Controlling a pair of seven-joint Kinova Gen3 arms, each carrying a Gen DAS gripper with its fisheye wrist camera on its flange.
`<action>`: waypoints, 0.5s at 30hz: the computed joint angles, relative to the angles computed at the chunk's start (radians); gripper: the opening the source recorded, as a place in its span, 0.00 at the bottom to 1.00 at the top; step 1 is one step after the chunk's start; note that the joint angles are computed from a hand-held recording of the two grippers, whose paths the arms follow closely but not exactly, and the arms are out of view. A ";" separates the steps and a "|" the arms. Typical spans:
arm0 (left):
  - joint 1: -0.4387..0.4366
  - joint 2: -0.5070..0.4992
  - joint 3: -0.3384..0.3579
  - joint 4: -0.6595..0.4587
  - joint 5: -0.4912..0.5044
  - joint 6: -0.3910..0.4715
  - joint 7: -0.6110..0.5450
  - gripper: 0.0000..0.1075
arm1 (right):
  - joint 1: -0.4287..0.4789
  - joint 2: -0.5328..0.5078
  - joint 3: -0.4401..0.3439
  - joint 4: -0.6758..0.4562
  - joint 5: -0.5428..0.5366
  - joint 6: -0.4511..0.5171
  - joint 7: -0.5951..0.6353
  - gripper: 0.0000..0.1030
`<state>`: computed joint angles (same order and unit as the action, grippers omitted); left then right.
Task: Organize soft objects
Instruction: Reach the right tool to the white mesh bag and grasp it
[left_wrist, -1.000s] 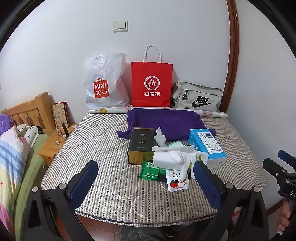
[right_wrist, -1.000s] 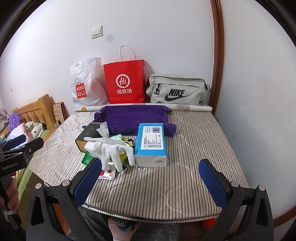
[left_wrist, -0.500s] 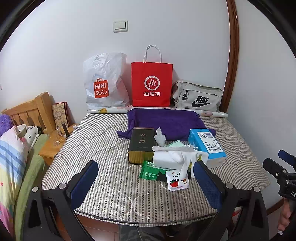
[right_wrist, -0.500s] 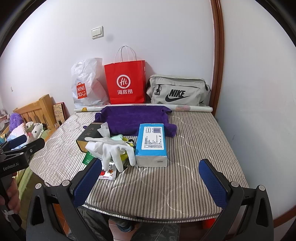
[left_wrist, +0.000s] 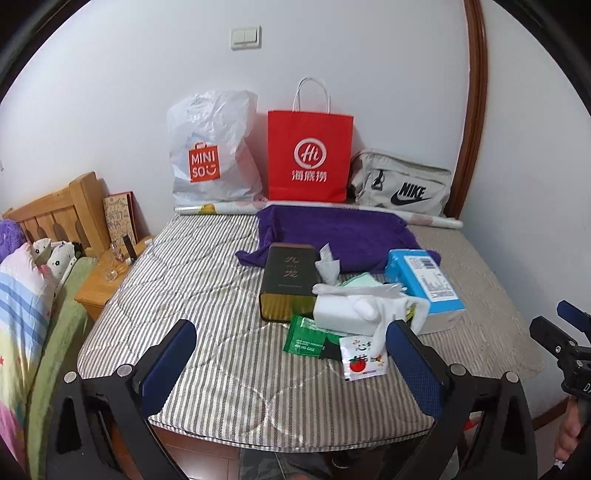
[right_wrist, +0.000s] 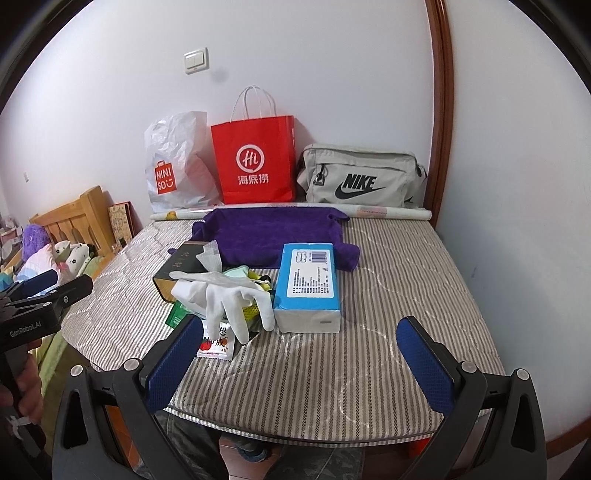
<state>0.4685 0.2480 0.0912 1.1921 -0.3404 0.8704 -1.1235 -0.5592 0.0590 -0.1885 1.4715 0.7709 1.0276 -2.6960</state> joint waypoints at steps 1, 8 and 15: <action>-0.010 0.011 0.003 -0.009 0.014 0.006 -0.014 0.96 | 0.004 0.003 0.003 0.003 -0.006 -0.011 0.004 1.00; -0.079 0.091 0.005 -0.057 0.140 0.039 -0.109 0.96 | 0.053 0.062 0.042 0.000 -0.127 -0.121 0.120 0.99; -0.116 0.146 -0.015 -0.070 0.193 0.036 -0.142 0.94 | 0.063 0.138 0.088 -0.042 -0.195 -0.229 0.243 0.97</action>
<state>0.3530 0.3944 0.0761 1.1225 -0.1473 0.9062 -1.2655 -0.4961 0.1972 -0.1009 1.4292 0.5756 0.7987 -2.4527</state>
